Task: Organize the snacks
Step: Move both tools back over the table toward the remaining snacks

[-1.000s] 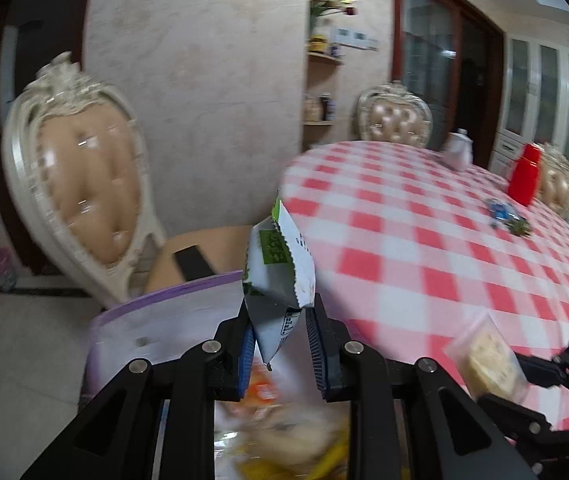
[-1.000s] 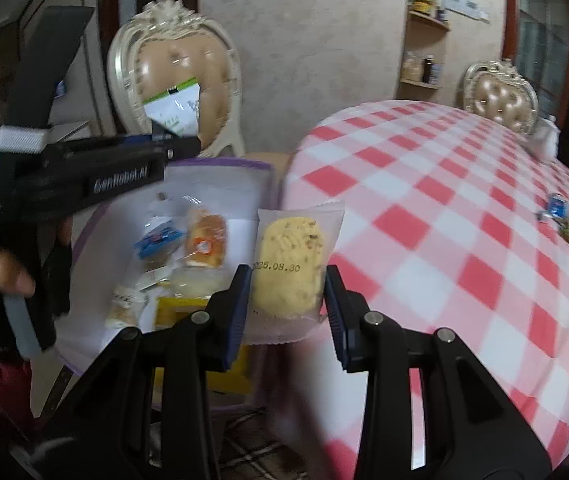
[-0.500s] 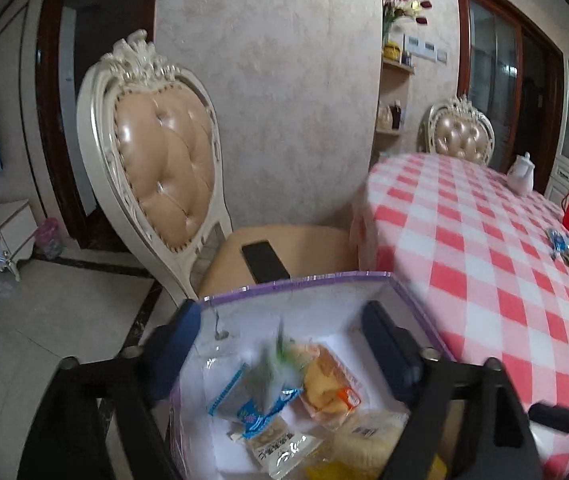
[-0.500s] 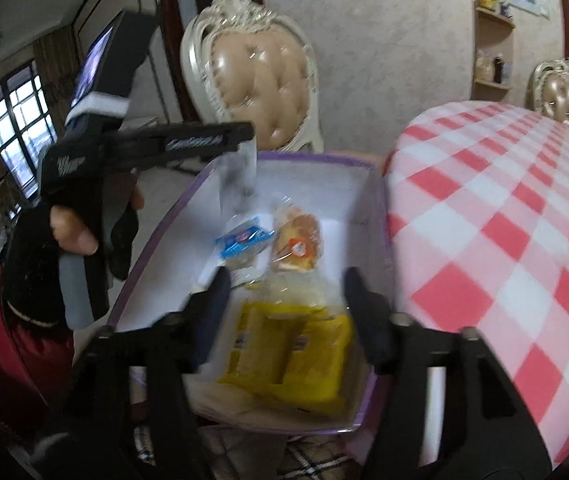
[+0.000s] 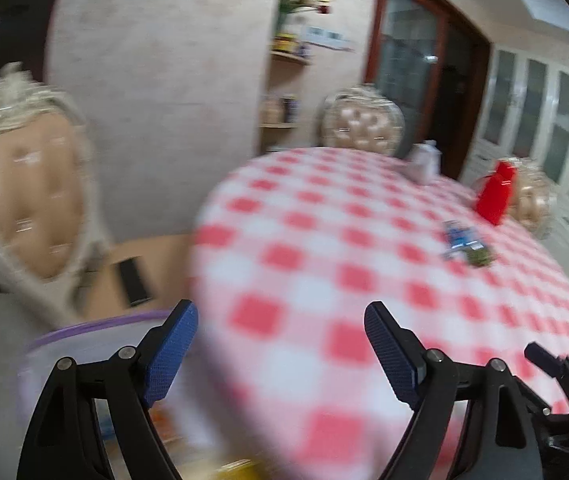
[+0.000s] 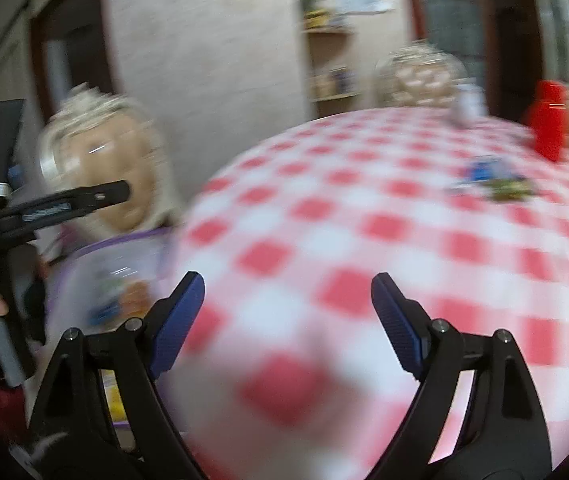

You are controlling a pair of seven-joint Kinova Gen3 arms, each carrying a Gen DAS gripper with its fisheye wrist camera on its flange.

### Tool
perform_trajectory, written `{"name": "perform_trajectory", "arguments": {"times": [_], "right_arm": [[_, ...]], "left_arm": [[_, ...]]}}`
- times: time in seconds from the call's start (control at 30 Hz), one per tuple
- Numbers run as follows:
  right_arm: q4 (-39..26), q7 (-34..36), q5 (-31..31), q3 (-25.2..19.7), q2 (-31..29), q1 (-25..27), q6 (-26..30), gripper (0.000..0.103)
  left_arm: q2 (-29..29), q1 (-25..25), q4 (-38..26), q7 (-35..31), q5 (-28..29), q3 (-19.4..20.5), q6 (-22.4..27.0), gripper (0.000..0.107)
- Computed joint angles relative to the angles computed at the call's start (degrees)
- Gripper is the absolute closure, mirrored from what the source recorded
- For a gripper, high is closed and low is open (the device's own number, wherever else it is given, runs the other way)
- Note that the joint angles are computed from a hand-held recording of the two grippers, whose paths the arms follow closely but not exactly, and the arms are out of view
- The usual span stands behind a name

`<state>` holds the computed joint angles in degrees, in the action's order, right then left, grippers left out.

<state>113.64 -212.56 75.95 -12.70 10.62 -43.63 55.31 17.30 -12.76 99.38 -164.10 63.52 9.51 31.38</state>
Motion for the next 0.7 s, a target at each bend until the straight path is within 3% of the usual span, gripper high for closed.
{"name": "perform_trajectory", "arguments": {"times": [0.1, 0.27, 0.37, 0.47, 0.53, 0.6, 0.7], "right_arm": [[6.20, -5.38, -2.57, -1.90, -5.15, 6.12, 1.40, 0.006], [14.45, -7.71, -5.26, 4.40, -13.24, 14.20, -8.31, 0.006], [17.48, -10.57, -0.93, 7.84, -15.68, 19.48, -15.10, 0.006], [18.19, -14.98, 5.78, 9.33, -14.14, 25.81, -21.38, 0.006], [17.36, -15.64, 7.07, 10.17, -12.17, 28.79, -25.25, 0.018], [16.61, -15.12, 6.91, 10.01, -11.00, 30.74, -27.71, 0.023], [16.43, -10.50, 3.74, 8.68, -10.31, 31.16, -28.46, 0.023]], "left_arm": [[3.95, 7.71, -5.34, 6.84, -3.72, 0.59, -0.01, 0.021], [14.89, 20.98, -18.56, 17.98, -15.37, 1.67, -0.38, 0.021], [20.42, 28.95, -26.52, 24.97, -21.69, -2.04, -0.48, 0.021], [25.21, 34.44, -34.49, 31.56, -27.89, -4.57, 1.37, 0.021], [28.00, 36.86, -39.79, 34.92, -32.55, -5.49, 3.38, 0.021], [30.86, 37.60, -45.10, 36.36, -37.21, -3.97, 5.89, 0.021], [35.18, 39.91, -53.07, 36.40, -44.18, -3.12, 9.46, 0.036]]}}
